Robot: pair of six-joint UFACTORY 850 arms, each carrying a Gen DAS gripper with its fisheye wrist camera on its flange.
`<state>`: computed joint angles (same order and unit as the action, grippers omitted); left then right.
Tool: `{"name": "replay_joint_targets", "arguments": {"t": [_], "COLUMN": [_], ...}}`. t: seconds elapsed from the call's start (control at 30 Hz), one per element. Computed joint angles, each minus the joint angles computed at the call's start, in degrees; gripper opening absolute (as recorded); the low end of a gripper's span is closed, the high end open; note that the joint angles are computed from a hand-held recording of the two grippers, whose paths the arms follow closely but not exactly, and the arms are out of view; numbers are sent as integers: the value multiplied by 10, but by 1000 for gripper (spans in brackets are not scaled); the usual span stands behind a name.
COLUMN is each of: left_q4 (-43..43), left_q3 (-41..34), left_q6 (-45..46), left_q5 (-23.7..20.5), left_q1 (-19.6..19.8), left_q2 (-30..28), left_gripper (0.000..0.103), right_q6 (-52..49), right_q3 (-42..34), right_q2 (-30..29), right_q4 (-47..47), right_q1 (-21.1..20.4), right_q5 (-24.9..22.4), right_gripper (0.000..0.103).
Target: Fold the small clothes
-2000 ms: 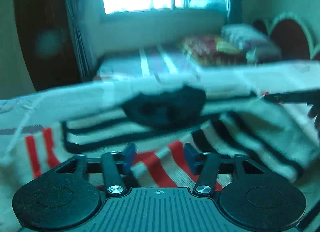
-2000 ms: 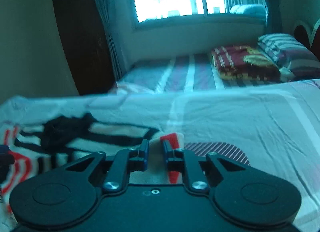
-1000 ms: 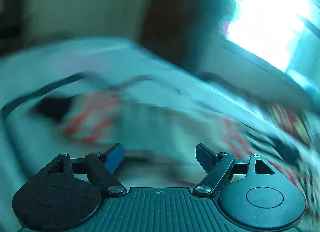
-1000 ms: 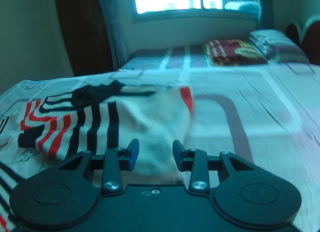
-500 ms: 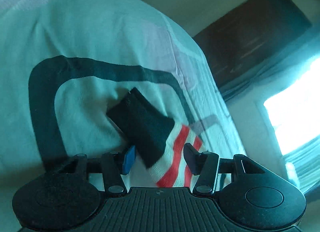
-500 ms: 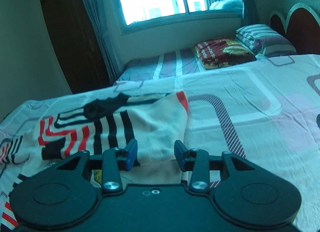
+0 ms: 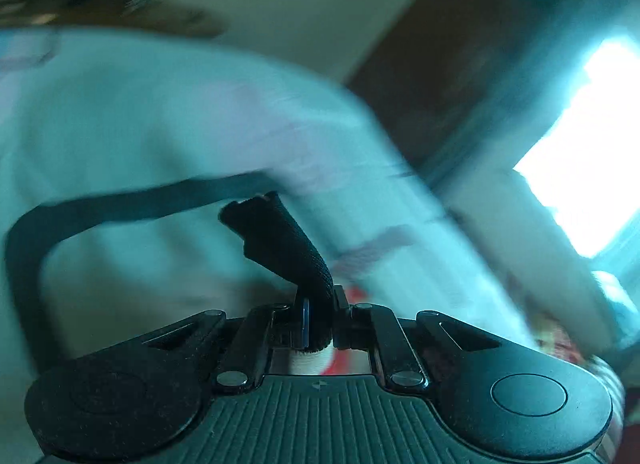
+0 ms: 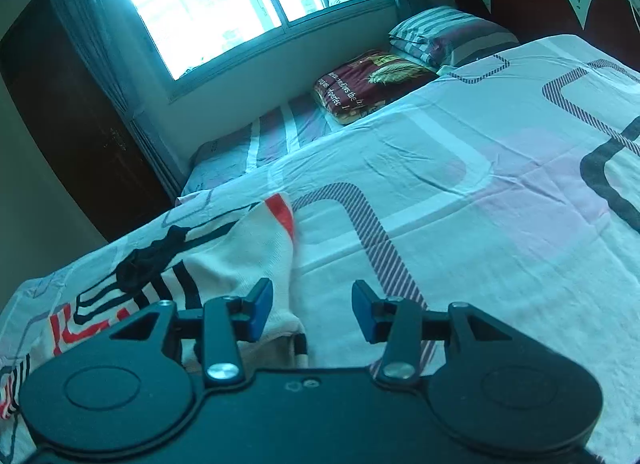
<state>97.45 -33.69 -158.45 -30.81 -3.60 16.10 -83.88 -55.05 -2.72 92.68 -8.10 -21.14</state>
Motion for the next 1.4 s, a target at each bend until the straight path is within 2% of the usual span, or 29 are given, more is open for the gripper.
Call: {"name": "replay_joint_targets", "arguments": {"t": [0.07,0.17,0.27,0.37,0.47,0.57,0.63,0.67,0.7,0.73,0.77,0.8,0.87,0.93,0.97,1.07,1.13,1.23,1.37,1.4], "left_q4": [65,87,29,-32,-91,-230,-323,-365,-384,-378,-373,-358,-282,-201,-170,-158,-184,-232,-236,-234], "left_q3": [-32,-120,-226,-321,-400,-483,-537,-558,-569,-573,-570,-558,-518,-429,-398,-300,-262,-220,-204,-201], "left_q6": [-22,43,190,300,395,569,689,741,771,782,785,768,702,586,544,504,514,536,547,544], "left_q5": [10,27,37,66,74,66,58,46,25,23,45,53,25,-4,-16,-124,-158,-163,-129,-118], "left_q1": [-26,-81,-140,-186,-228,-269,-281,-294,-304,-312,-313,-317,-330,-341,-332,-339,-328,-305,-279,-274], "left_q2": [-17,-91,-189,-280,-352,-415,-456,-472,-481,-482,-479,-468,-433,-358,-337,-256,-229,-197,-191,-190], "left_gripper": [10,10,10,10,10,10,10,11,29,43,69,70,70,69,69,69,69,65,65,65], "right_q6": [-7,-1,-2,-16,-22,-14,-12,-12,-11,-9,-8,-11,-2,10,15,69,105,154,210,214], "right_q3": [6,13,20,27,32,35,37,38,39,40,39,39,33,23,16,-17,-41,-77,-108,-113], "right_q2": [2,3,5,11,17,22,24,24,24,24,22,21,15,5,-2,-39,-72,-120,-157,-159], "right_q4": [5,2,6,17,25,20,15,13,13,14,18,23,24,22,21,-4,-11,-16,-30,-34], "right_q1": [-1,-4,-6,-12,-24,-37,-42,-46,-48,-48,-48,-46,-39,-26,-18,10,32,64,97,103], "right_q5": [1,0,-1,-4,-10,-20,-30,-40,-49,-58,-69,-80,-103,-129,-141,-181,-200,-204,-162,-147], "right_gripper": [44,44,44,44,44,44,45,49,54,57,60,60,60,60,60,59,55,50,41,34]}}
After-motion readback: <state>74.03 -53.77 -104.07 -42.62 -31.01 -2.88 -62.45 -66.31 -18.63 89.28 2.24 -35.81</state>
